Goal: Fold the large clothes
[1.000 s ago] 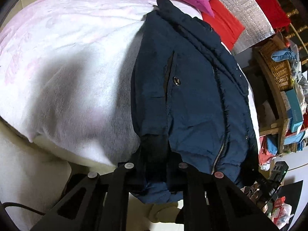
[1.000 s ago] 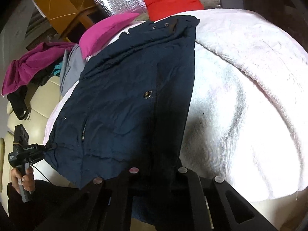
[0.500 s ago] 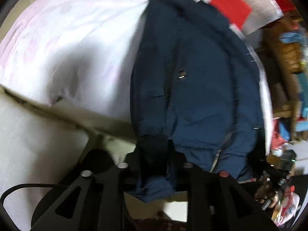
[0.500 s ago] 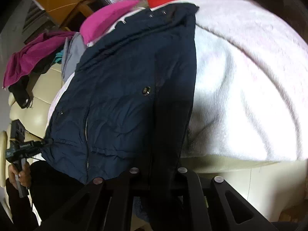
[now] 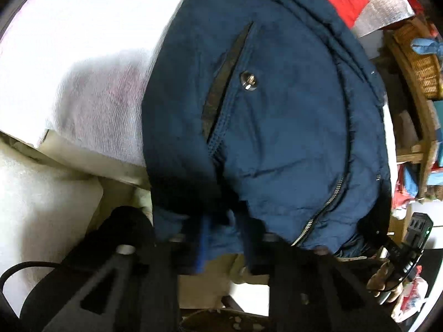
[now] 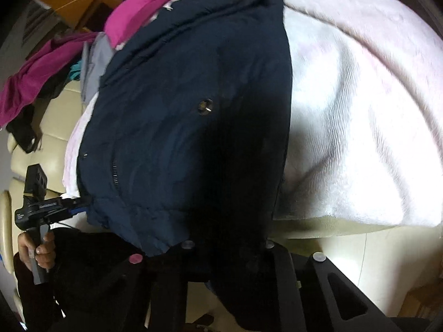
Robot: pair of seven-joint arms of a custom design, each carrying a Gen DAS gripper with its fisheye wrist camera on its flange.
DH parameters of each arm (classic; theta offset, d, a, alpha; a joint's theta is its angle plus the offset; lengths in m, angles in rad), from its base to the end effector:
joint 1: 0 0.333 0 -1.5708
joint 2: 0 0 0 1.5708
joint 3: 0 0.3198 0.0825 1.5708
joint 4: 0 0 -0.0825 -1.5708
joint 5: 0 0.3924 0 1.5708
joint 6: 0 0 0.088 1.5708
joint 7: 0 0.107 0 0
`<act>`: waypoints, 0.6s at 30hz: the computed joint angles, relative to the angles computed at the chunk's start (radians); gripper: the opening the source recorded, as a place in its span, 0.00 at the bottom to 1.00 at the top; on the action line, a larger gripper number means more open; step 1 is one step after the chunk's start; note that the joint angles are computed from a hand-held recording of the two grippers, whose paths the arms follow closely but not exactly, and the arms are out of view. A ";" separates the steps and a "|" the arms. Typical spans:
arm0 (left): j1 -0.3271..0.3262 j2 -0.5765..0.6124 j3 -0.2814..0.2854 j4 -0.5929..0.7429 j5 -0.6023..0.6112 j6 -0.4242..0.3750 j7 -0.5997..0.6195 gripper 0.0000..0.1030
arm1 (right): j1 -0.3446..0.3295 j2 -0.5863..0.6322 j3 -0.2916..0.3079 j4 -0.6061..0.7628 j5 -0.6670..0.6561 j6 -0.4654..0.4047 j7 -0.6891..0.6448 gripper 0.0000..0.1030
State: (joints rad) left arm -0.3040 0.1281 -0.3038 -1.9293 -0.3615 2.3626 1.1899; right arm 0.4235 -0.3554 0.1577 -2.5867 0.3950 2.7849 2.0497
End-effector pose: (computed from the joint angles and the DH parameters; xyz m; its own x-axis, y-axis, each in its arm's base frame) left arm 0.5132 -0.3548 0.4579 -0.0228 -0.9077 0.4190 -0.9939 -0.0246 -0.1073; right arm 0.3898 0.2368 0.4374 -0.1235 -0.8860 -0.4469 -0.9058 0.2845 -0.3139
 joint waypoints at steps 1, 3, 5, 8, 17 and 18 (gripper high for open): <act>0.007 -0.011 -0.001 -0.006 -0.026 0.010 0.024 0.12 | -0.001 -0.011 0.003 0.001 -0.006 0.001 -0.001 0.13; 0.025 -0.059 0.007 -0.041 -0.074 0.017 0.098 0.10 | 0.010 -0.054 -0.006 -0.019 0.000 0.023 -0.026 0.12; 0.027 -0.101 0.016 -0.059 -0.122 0.033 0.159 0.09 | 0.030 -0.099 -0.026 -0.036 0.025 0.053 -0.064 0.12; 0.022 -0.166 0.040 -0.085 -0.178 0.070 0.215 0.08 | 0.079 -0.156 -0.077 -0.056 0.099 0.125 -0.138 0.09; 0.033 -0.110 0.074 -0.059 0.050 -0.090 -0.049 0.24 | 0.047 -0.089 -0.082 -0.035 0.155 -0.005 -0.152 0.09; 0.034 -0.091 0.072 -0.041 0.110 -0.111 -0.101 0.46 | 0.007 -0.075 -0.060 -0.020 0.111 -0.050 -0.123 0.11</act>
